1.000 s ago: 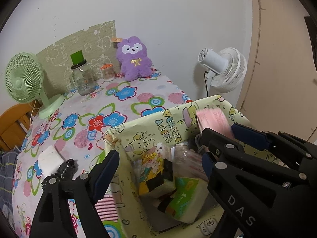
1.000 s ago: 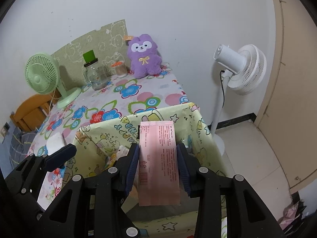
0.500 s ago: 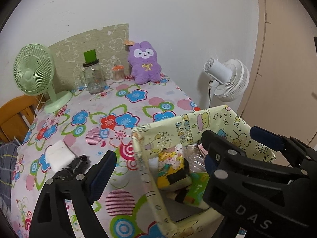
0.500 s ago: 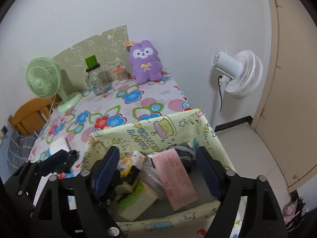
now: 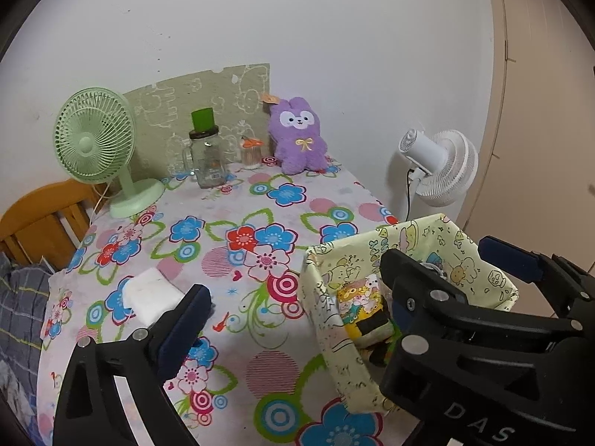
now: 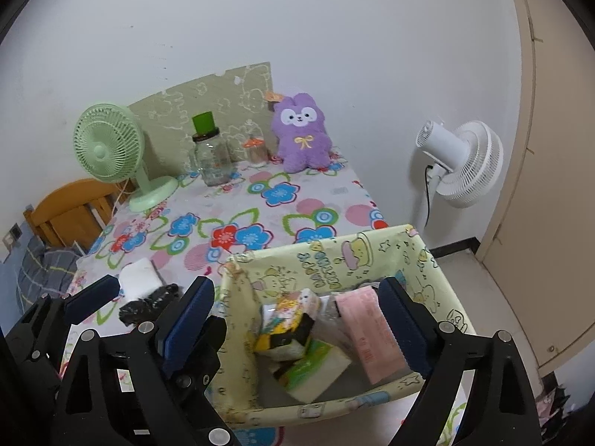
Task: Organize soft objects
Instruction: 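Withdraw both tools from the box toward the black bag and white cloth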
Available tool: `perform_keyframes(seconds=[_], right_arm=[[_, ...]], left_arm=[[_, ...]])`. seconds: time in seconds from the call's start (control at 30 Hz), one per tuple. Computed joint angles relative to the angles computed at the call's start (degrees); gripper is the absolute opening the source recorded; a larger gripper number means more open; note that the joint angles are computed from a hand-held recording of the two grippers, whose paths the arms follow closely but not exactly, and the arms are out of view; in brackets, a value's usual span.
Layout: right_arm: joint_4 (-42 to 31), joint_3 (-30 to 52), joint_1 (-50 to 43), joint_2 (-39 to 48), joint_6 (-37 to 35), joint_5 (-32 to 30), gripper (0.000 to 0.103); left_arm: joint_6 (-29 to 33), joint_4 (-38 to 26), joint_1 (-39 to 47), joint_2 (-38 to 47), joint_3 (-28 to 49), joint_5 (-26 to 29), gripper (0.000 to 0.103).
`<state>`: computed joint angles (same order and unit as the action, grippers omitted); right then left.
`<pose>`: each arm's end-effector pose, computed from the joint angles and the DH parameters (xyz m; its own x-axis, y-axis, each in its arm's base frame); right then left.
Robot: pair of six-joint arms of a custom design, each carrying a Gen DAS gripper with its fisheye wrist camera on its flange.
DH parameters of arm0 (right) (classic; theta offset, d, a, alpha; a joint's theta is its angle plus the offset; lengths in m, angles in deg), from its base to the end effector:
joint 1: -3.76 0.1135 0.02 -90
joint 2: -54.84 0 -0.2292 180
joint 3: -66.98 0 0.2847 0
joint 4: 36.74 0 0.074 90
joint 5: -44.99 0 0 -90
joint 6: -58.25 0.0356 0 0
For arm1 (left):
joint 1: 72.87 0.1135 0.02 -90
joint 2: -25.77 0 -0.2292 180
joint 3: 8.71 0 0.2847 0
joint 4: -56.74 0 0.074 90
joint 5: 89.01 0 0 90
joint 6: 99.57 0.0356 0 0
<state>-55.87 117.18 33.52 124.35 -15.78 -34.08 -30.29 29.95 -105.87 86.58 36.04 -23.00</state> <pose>0.2584 0.1400 0.1663 -0.6175 -0.0419 -0.7855 -0.1961 0.9752 0.1022 0.2259 -0.1294 0.1624 -0.6211 0.0179 -0.7835 0.0298 0.9996 -0.0008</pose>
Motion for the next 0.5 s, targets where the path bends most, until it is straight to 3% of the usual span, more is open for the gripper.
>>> perform_keyframes(seconds=[0.5], right_arm=[[-0.49,1.54,9.09,-0.93,2.03,6.91,0.097]], left_arm=[[2.59,-5.32,5.69,-14.69,-6.27,2.02,0.102]])
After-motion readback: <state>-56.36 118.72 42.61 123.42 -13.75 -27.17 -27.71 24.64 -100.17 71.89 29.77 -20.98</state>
